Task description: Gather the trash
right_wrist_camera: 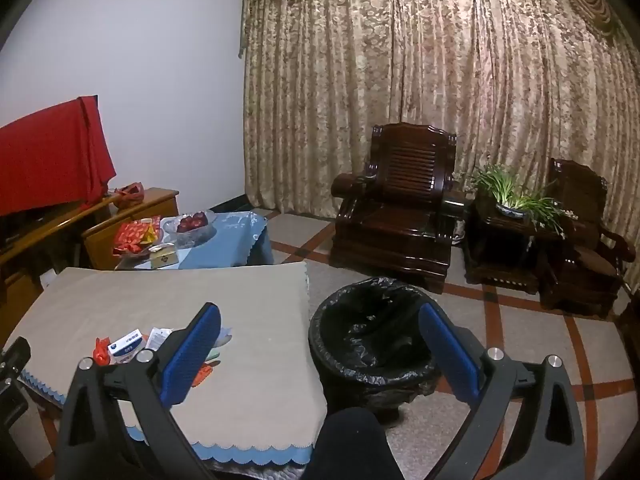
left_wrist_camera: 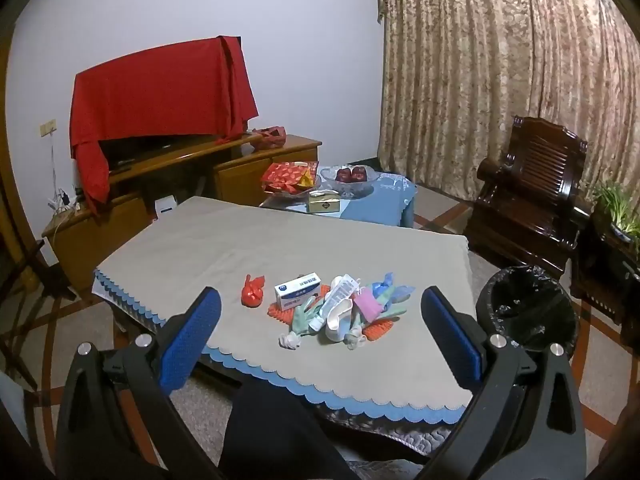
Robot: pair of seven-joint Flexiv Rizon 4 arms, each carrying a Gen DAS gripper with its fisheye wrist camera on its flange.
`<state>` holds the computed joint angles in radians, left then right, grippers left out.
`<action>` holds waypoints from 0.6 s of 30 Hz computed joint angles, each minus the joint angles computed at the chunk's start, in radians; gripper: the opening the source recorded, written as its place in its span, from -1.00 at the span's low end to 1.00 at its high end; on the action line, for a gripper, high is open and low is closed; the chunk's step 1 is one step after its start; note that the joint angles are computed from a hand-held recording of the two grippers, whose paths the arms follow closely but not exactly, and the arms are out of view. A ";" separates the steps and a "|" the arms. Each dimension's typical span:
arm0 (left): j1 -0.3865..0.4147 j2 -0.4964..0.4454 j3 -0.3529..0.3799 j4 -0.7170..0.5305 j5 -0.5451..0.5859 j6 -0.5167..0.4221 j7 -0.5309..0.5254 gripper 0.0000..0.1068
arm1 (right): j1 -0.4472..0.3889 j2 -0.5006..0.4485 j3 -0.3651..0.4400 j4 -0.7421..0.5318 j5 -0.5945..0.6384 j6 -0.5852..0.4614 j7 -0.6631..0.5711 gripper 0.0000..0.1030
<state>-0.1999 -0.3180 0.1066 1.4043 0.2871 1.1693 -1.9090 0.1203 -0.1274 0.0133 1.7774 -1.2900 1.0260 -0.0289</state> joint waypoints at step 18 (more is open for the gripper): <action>-0.001 -0.003 -0.001 -0.007 0.007 -0.010 -0.001 0.82 | 0.001 -0.003 -0.002 -0.015 0.023 0.010 -0.011 0.88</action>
